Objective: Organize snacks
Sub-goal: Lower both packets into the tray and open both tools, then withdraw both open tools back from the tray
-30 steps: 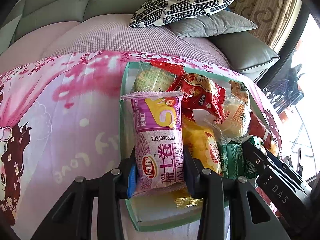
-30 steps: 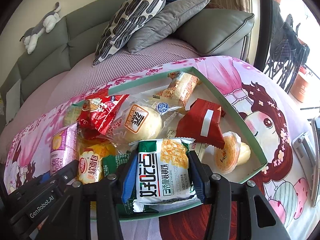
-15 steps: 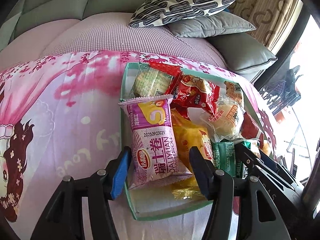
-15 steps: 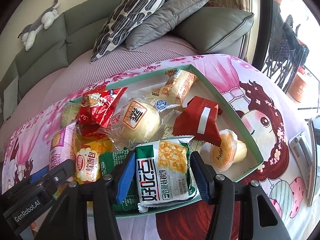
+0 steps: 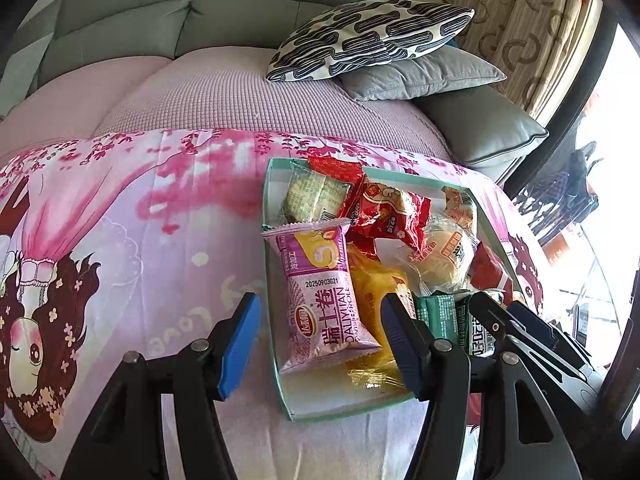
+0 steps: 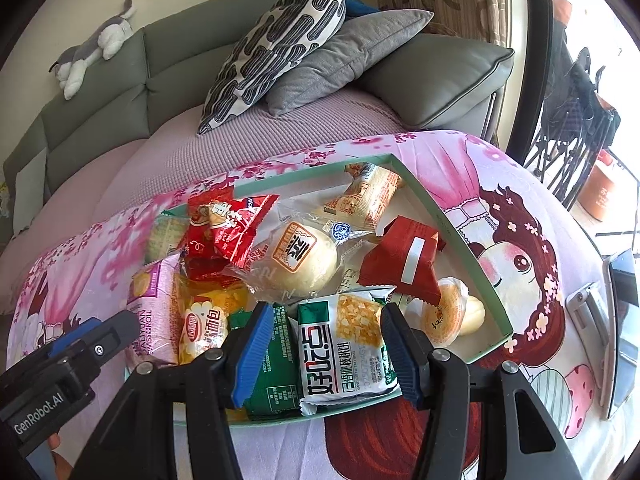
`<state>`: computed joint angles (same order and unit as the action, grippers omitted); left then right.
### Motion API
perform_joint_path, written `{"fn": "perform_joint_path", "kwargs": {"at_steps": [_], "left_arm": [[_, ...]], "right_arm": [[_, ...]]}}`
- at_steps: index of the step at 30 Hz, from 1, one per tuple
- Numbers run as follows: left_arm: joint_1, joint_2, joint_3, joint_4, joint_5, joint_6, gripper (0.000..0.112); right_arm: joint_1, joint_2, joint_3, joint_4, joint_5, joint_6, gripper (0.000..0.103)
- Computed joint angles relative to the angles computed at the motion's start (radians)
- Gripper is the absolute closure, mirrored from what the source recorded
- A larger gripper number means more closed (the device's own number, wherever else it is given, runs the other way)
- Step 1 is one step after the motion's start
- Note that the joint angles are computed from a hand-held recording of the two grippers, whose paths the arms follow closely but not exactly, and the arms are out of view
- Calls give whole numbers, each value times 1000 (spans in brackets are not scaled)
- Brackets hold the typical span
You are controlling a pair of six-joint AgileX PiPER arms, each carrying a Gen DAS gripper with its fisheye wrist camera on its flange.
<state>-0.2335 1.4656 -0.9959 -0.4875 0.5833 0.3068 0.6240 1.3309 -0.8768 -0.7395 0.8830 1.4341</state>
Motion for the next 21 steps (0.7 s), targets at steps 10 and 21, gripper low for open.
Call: {"fn": "perform_joint_path", "kwargs": {"at_steps": [10, 21], "left_arm": [[-5, 22, 2, 224, -57, -219, 33], [-34, 34, 29, 567, -135, -537, 16]], "right_arm": [[-6, 27, -8, 11, -9, -16, 30], [-11, 48, 4, -3, -53, -6, 8]]}}
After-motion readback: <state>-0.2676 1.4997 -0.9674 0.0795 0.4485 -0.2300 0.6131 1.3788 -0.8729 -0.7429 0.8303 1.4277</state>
